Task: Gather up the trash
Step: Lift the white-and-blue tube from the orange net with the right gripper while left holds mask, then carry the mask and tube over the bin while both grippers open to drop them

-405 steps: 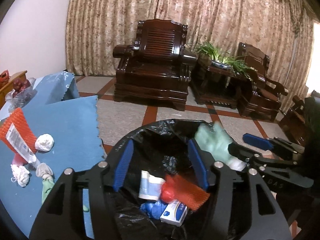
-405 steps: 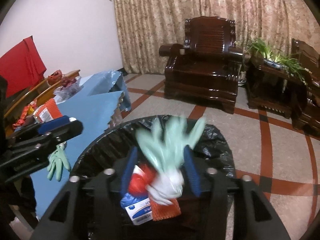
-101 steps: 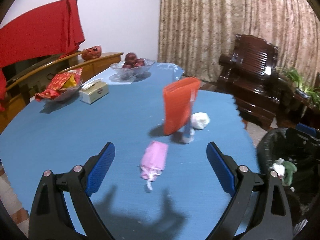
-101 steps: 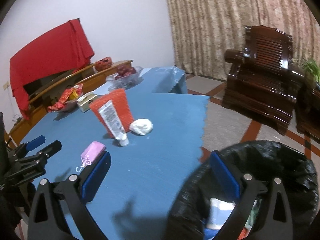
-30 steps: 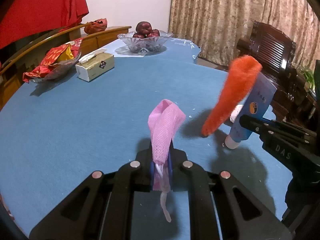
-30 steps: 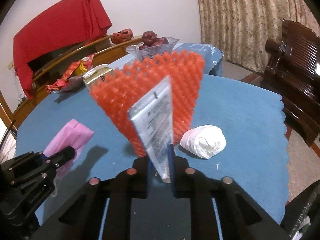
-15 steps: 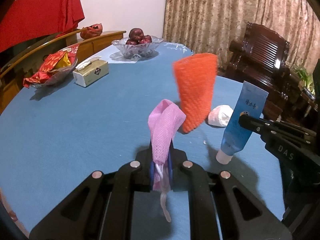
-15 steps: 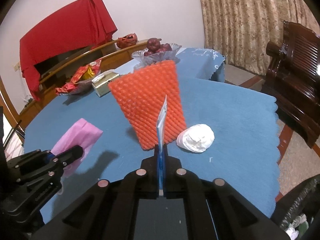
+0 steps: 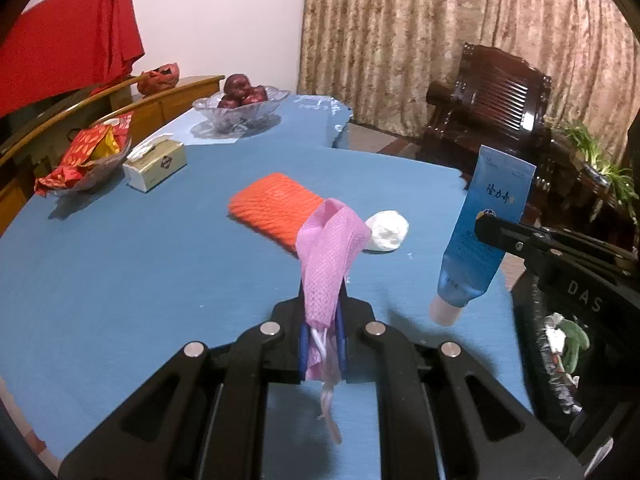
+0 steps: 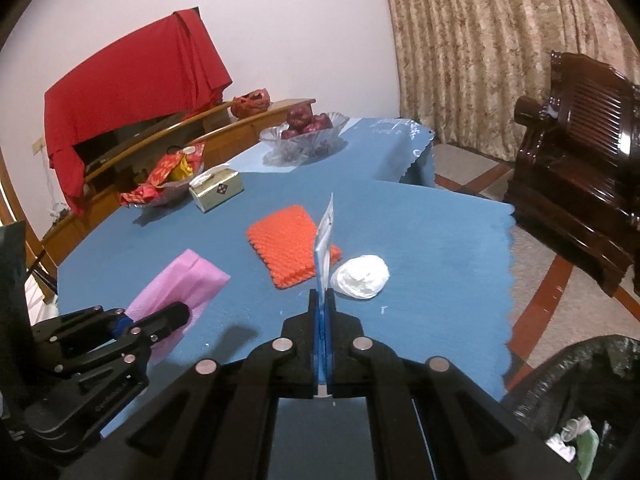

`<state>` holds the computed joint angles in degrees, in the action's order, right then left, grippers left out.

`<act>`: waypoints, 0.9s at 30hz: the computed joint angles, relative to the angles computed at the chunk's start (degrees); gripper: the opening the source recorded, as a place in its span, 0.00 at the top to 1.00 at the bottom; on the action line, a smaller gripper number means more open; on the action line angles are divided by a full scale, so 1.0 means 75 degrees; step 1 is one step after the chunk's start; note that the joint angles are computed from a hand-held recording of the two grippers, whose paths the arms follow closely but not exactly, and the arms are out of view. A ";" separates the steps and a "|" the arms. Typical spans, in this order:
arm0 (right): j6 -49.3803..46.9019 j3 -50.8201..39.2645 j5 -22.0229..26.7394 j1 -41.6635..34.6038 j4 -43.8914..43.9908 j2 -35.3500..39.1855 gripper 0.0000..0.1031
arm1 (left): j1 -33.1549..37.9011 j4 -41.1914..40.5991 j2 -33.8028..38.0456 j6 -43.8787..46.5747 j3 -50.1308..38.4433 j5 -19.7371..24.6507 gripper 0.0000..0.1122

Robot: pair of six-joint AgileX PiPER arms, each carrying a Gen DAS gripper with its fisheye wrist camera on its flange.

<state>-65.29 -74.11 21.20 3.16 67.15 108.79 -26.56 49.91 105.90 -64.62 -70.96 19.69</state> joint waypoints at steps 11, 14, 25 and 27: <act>-0.0799 0.0997 0.0211 -0.0863 0.0584 -0.1196 0.98 | -0.0925 0.0044 -0.0090 -0.0106 -0.0399 0.0339 0.91; -0.0934 0.1220 0.0286 -0.1135 0.0656 -0.1461 0.98 | -0.1197 0.0000 -0.0059 -0.0105 -0.0583 0.0427 0.91; -0.1276 0.2110 0.0665 -0.2438 0.0590 -0.2572 0.98 | -0.2069 -0.0123 0.0157 0.0014 -0.1316 0.0617 0.91; -0.1318 0.2216 0.0774 -0.2749 0.0528 -0.2723 0.98 | -0.2238 -0.0113 0.0244 -0.0016 -0.1469 0.0664 0.91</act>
